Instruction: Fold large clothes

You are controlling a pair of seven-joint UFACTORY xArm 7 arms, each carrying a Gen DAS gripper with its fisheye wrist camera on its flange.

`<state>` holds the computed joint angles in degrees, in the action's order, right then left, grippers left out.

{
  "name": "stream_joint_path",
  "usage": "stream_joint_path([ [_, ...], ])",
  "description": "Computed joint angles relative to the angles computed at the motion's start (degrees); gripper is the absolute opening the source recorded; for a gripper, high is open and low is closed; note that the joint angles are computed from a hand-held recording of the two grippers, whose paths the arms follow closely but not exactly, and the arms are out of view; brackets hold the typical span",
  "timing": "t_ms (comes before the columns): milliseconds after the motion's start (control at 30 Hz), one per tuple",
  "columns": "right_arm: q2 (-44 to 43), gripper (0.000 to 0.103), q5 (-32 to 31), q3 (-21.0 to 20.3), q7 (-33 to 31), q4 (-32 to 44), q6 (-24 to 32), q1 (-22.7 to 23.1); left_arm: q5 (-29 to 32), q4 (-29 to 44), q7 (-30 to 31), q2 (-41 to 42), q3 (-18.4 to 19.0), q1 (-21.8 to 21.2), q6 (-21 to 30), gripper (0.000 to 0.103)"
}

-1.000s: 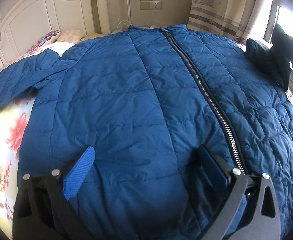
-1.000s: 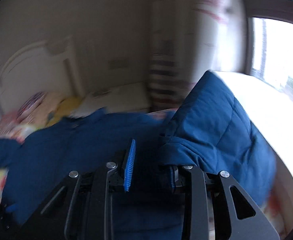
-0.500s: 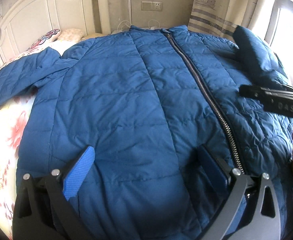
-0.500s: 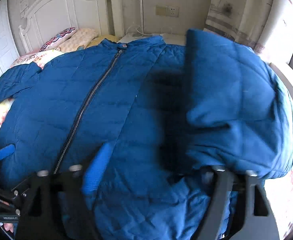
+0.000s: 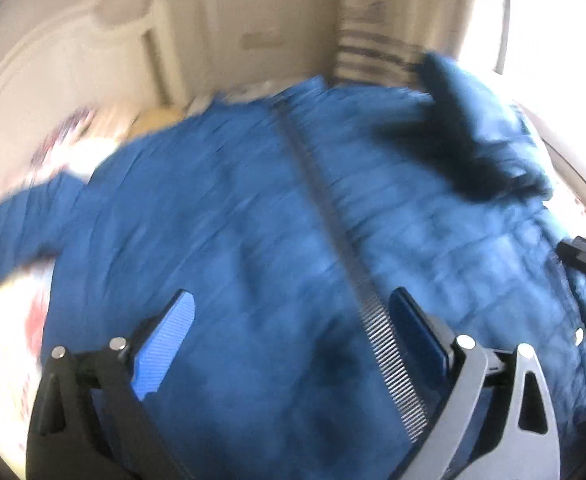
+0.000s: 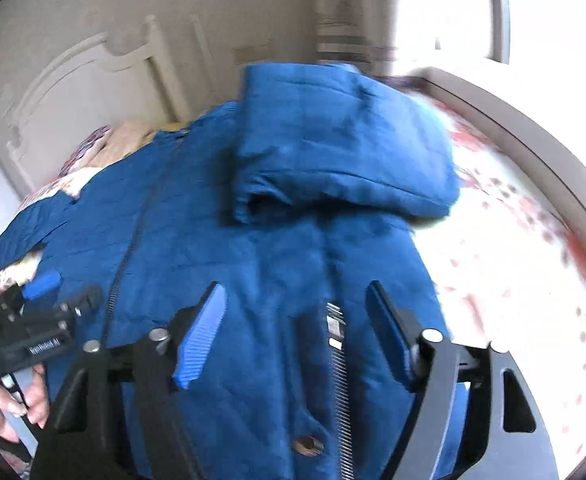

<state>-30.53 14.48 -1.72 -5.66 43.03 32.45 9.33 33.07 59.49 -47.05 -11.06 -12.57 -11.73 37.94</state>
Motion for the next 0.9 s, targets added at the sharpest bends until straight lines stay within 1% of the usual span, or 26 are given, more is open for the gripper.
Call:
stream_joint_path([
  [33,-0.2,0.056,-0.2,0.2,1.8,-0.7,-0.2,-1.3,0.8,2.5,0.6,2.1,-0.6,-0.3,-0.1,0.089],
  [67,-0.5,0.054,-0.5,0.2,3.1,-1.5,-0.6,-2.2,1.7,5.3,1.3,4.5,-1.0,-0.8,0.1,0.082],
  [100,-0.8,0.051,-0.1,-0.2,4.4,-2.2,-1.0,-2.8,2.8,9.0,2.5,7.7,-1.3,-1.8,0.5,0.079],
  [133,-0.9,0.05,0.2,-0.5,5.0,-2.7,-1.2,-3.0,3.5,12.8,4.0,10.9,-1.3,-3.0,1.1,0.075],
  [267,-1.1,0.049,1.2,-1.6,5.0,-4.3,-3.2,-2.1,6.9,24.0,8.8,20.4,-0.4,-8.1,2.8,0.074],
  [333,-1.0,0.049,1.6,-2.0,4.8,-4.2,-3.5,-1.7,9.7,31.2,12.3,26.2,0.5,-11.3,6.2,0.074],
  [433,-0.9,0.05,2.2,-2.4,4.3,-4.3,-3.8,-1.3,11.8,37.1,13.5,30.7,2.9,-14.9,9.2,0.074],
  [500,-0.9,0.05,2.3,-2.1,4.5,-4.5,-4.1,-1.3,12.3,40.0,14.3,32.9,4.5,-16.5,9.0,0.071],
  [533,-1.0,0.05,2.3,-2.2,4.4,-4.7,-4.1,-1.3,12.3,41.1,15.3,33.6,5.0,-17.3,8.9,0.061],
  [567,-0.9,0.05,2.2,-2.1,4.4,-4.6,-4.1,-1.3,12.0,42.0,16.8,34.2,5.5,-18.0,9.1,0.036],
  [600,-1.1,0.05,2.2,-2.1,4.5,-4.7,-4.1,-1.4,11.5,43.3,18.1,35.0,6.0,-18.7,10.3,0.02],
  [633,-1.3,0.05,2.1,-1.9,4.7,-4.9,-4.1,-1.4,10.5,42.7,17.0,34.3,6.7,-19.1,10.6,0.01],
  [667,-1.4,0.05,2.1,-1.9,4.7,-5.0,-4.1,-1.4,7.8,42.0,16.3,33.5,6.9,-18.4,9.0,0.008],
  [733,-1.4,0.05,2.5,-2.6,4.1,-5.1,-4.2,-1.0,1.6,36.1,12.8,29.0,7.7,-15.8,1.4,0.006],
  [767,-1.5,0.05,2.7,-2.7,4.0,-5.2,-4.3,-0.9,-1.3,33.7,12.0,27.2,8.5,-15.1,-1.1,0.006],
  [800,-1.4,0.05,2.9,-2.7,3.9,-5.1,-4.3,-0.8,-6.6,29.8,10.2,24.6,7.8,-12.1,-5.5,0.006],
  [833,-1.5,0.05,2.9,-2.7,3.9,-5.2,-4.3,-0.9,-11.0,26.3,9.2,22.3,7.7,-10.3,-8.6,0.005],
  [867,-1.5,0.05,3.0,-2.7,3.9,-5.2,-4.4,-0.9,-15.3,23.0,8.3,20.2,7.7,-8.5,-11.2,0.005],
  [900,-1.5,0.05,3.1,-2.7,3.9,-5.2,-4.4,-0.8,-19.1,20.0,8.9,18.4,7.6,-6.8,-13.1,0.005],
])
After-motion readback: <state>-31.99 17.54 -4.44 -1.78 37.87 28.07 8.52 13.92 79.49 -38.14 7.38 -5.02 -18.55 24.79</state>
